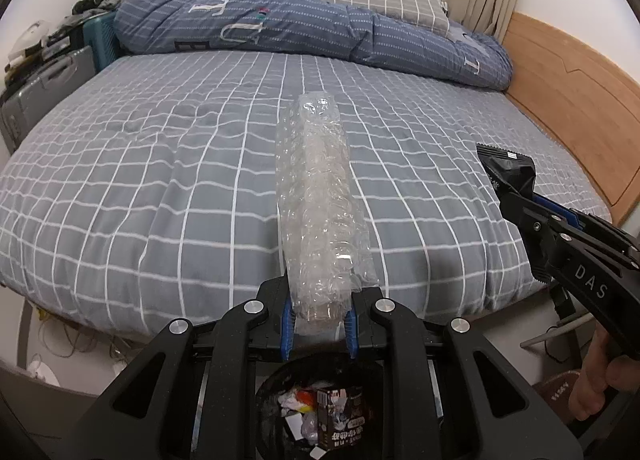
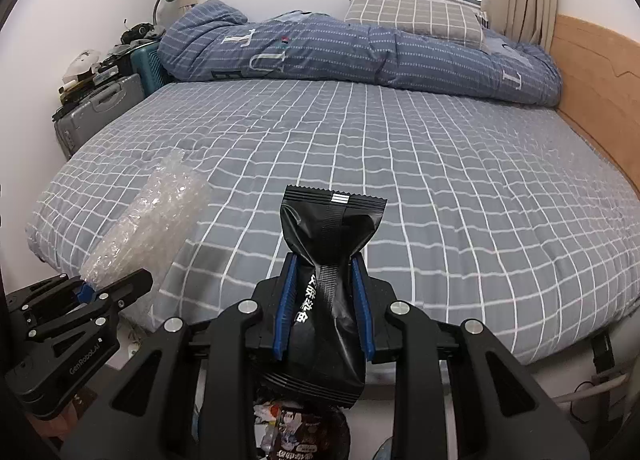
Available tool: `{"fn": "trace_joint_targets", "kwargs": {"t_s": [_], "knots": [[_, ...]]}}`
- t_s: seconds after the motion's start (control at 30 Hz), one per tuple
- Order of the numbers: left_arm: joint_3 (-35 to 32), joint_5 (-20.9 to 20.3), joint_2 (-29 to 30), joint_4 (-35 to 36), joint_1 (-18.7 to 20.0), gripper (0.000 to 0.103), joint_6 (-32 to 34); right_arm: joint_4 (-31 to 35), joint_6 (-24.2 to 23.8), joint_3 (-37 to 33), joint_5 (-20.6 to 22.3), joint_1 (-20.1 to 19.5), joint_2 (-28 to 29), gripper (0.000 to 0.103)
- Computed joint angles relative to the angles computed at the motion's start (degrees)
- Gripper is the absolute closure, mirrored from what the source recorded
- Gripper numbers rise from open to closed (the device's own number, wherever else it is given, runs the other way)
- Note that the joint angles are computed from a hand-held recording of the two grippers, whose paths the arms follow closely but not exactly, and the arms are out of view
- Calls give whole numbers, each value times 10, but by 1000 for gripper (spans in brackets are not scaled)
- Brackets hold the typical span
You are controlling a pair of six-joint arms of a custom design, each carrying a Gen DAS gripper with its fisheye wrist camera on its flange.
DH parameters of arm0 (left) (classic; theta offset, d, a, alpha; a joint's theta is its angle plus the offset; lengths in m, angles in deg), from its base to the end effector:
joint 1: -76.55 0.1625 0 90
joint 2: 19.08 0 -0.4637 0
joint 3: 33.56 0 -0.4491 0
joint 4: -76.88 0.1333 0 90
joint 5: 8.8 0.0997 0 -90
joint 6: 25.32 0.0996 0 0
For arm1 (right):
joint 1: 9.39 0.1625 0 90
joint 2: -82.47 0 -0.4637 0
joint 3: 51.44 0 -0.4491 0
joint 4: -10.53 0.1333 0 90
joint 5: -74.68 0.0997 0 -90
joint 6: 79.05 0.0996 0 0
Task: Collect trash
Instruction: 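Lift the bubble wrap and black packet and carry them over the trash bin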
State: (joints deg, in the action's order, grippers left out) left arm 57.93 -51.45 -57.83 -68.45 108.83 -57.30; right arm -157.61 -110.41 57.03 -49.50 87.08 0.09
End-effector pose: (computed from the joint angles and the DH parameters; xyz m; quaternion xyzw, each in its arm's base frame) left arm -0.5121 -0.5678 0.0324 0.1951 0.8946 -0.2978 0.2700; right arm 0.1435 -0.5786 0.4525 0.1565 -0.8543 0.3526 0.3483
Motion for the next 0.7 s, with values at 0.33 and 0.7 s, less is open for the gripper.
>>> {"fn": "trace_joint_targets", "kwargs": {"t_s": [0.33, 0.7], "knots": [[52, -12, -30, 24, -25, 84, -60, 21, 12, 58, -4, 9, -37, 77], [97, -27, -63, 74, -49, 84, -129, 50, 39, 112, -15, 16, -83, 77]]}}
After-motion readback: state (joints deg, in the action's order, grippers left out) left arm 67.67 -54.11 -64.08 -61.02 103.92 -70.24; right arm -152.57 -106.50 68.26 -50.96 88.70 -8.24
